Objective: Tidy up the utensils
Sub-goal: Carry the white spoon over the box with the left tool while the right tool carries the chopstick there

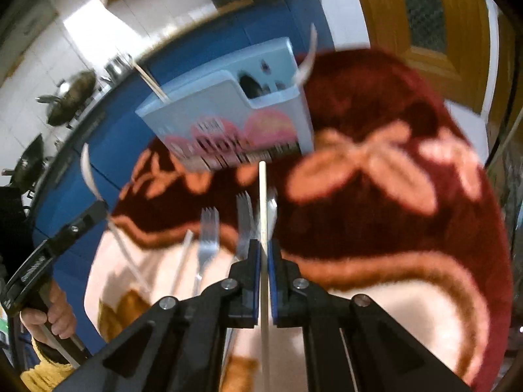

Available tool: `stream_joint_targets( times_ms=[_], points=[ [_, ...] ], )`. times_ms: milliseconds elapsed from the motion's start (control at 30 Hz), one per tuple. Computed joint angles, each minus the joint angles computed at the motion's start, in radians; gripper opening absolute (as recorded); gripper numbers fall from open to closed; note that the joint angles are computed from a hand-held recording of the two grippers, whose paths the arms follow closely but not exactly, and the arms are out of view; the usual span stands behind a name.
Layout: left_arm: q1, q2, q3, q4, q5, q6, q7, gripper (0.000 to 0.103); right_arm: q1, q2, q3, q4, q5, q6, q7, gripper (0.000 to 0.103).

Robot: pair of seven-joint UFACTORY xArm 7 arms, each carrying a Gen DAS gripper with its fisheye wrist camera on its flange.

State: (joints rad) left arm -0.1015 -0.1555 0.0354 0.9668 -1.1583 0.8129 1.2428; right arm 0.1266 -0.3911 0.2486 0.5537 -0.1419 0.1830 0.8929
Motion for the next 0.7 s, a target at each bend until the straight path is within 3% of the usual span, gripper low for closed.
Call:
stream_joint_targets(
  times_ms=[100, 333, 533, 700],
  points=[
    [-0.004, -0.007, 0.0, 0.012, -0.027, -0.009, 0.013, 0.001, -0.122, -0.053, 0.116, 0.007, -0.107, -0.019, 0.092, 0.006],
    [-0.017, 0.01, -0.011, 0.073, -0.071, -0.046, 0.032, 0.0, -0.387, -0.14, 0.334, 0.038, -0.272, -0.081, 0.255, 0.006],
    [-0.014, 0.03, -0.018, 0.101, -0.046, -0.054, 0.008, 0.0, -0.419, -0.135, 0.349, 0.039, -0.281, -0.112, 0.273, 0.006],
    [0.0, 0.078, -0.027, 0.14, 0.039, -0.076, -0.088, 0.001, -0.395, -0.127, 0.323, 0.02, -0.26, -0.129, 0.251, 0.006]
  ],
)
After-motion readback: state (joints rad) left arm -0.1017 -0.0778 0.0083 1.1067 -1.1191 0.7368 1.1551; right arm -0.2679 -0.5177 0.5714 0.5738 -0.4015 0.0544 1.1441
